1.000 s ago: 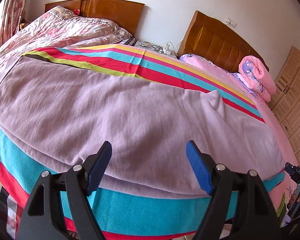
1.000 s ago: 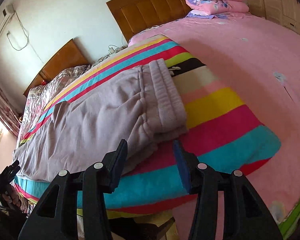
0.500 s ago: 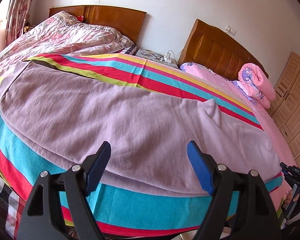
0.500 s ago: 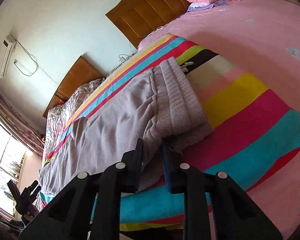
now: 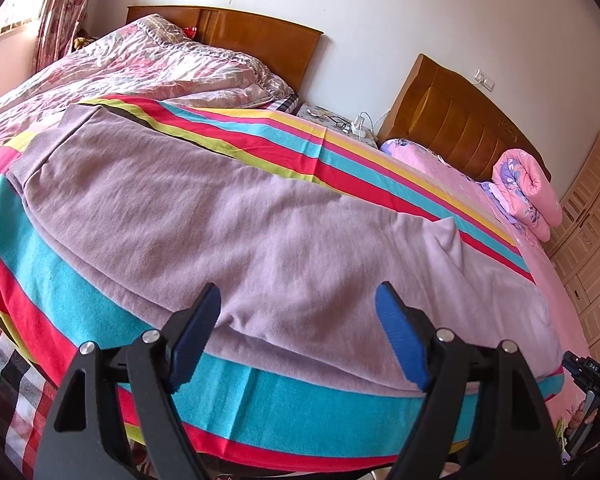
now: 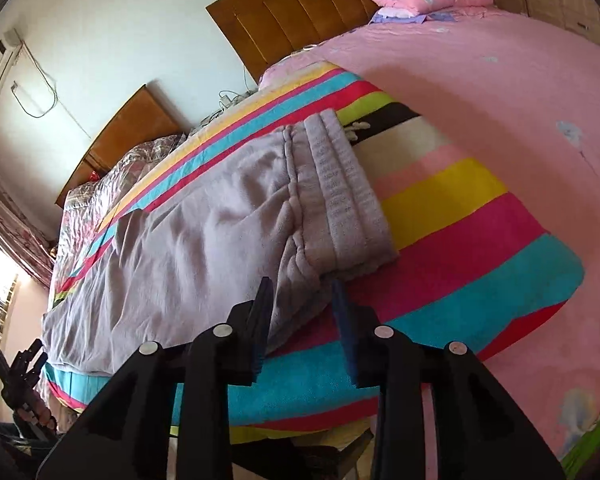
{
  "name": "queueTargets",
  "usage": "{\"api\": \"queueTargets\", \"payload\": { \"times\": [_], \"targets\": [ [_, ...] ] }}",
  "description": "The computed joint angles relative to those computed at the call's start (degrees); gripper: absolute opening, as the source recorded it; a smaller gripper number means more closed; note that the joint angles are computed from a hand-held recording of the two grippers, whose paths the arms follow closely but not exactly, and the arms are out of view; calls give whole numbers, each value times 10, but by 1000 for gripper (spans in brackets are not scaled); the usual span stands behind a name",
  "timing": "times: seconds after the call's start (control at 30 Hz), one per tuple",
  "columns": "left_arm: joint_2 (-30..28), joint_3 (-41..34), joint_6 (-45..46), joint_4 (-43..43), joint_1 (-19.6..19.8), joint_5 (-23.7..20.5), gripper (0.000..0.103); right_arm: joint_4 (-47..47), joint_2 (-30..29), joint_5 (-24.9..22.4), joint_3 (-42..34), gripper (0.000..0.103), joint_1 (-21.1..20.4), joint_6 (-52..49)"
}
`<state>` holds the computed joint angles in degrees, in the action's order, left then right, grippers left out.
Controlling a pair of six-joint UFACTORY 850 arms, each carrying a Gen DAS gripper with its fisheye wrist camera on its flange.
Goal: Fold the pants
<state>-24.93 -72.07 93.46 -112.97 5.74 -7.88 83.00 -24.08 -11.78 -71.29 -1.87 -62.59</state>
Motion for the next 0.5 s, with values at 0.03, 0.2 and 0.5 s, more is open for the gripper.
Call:
{"api": "queueTargets", "payload": {
  "times": [0.03,0.2,0.5],
  "targets": [
    [5,7,15,-22,7,4,82,48,5,15,-4,36,13,-49],
    [26,39,38,-80,44,17,83,-4,-44,-88,-108,38,71,-105],
    [16,33,-179,102,111,5,80,-361,-347,-325,-602,59,240,27]
  ]
}}
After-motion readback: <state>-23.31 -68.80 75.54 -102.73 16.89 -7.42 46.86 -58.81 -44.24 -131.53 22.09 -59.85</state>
